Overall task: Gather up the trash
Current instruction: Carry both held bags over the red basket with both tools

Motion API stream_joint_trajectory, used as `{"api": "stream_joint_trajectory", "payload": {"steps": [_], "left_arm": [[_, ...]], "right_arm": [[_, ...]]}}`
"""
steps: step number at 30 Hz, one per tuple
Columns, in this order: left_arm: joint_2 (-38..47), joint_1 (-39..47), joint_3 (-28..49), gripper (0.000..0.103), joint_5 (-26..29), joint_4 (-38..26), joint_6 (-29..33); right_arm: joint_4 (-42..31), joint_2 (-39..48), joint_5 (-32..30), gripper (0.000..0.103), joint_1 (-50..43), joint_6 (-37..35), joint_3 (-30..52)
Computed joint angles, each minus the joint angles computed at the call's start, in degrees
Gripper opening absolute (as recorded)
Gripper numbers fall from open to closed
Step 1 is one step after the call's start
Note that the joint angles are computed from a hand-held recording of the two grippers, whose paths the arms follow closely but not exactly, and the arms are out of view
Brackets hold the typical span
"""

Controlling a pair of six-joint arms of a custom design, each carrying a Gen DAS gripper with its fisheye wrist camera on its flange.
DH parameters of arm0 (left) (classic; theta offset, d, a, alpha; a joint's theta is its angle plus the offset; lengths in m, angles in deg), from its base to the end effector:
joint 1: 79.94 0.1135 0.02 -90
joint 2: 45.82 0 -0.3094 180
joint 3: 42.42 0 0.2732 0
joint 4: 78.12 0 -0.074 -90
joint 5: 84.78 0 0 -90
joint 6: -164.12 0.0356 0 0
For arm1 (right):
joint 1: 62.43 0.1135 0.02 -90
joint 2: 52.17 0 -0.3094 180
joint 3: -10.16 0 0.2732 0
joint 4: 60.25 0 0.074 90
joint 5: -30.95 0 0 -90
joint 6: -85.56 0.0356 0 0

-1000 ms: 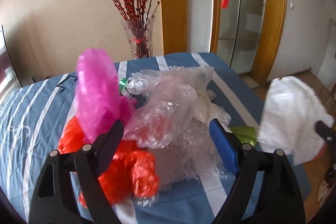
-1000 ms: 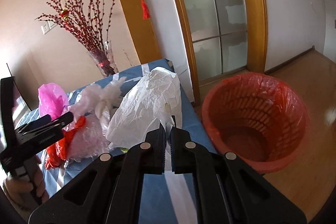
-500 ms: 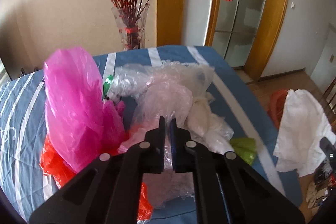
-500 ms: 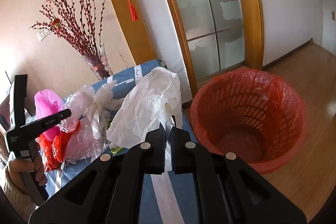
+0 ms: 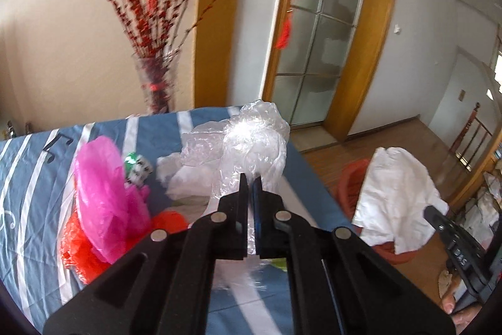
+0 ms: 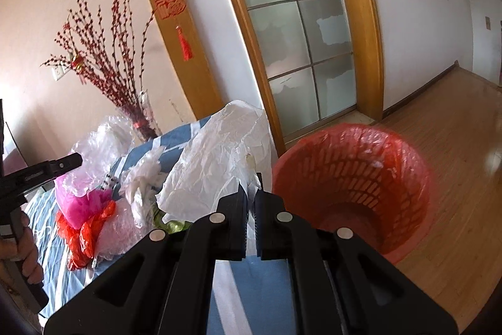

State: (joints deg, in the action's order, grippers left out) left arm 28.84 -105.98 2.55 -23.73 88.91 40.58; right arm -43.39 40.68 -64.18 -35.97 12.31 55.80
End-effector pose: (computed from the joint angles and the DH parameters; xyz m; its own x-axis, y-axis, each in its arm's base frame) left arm 0.2347 -0.0955 0.2053 -0.5430 -0.2728 -0.7942 -0.2828 0.9499 -0.1329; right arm 0.2810 0.1434 0.1667 -0.5810 0.0315 -0.8133 -0.3607 0.8858 0.2920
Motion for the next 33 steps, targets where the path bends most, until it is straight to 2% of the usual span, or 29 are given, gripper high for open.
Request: {"api": "stream_joint_trajectory", "payload": {"steps": [5, 13, 25, 33], "left_arm": [[2.71, -4.89, 3.51, 0.005, 0.17, 0.04, -0.96], [12.66, -10.76, 9.51, 0.005, 2.65, 4.70, -1.18], [25.90, -12.86, 18.24, 0.005, 8.81, 10.04, -1.55], [31.98, -13.13, 22.40, 0.005, 11.72, 12.25, -1.35]], "right_arm": [[0.25, -1.72, -0.13, 0.004, -3.19, -0.02, -1.04], [0.61, -3.29, 1.81, 0.004, -8.32, -0.67, -2.07], [2.62, -0.68, 5.53, 0.004, -13.88, -1.36, -1.72], [4.09, 2.87, 5.48, 0.004, -15.88, -1.16, -0.65]]}}
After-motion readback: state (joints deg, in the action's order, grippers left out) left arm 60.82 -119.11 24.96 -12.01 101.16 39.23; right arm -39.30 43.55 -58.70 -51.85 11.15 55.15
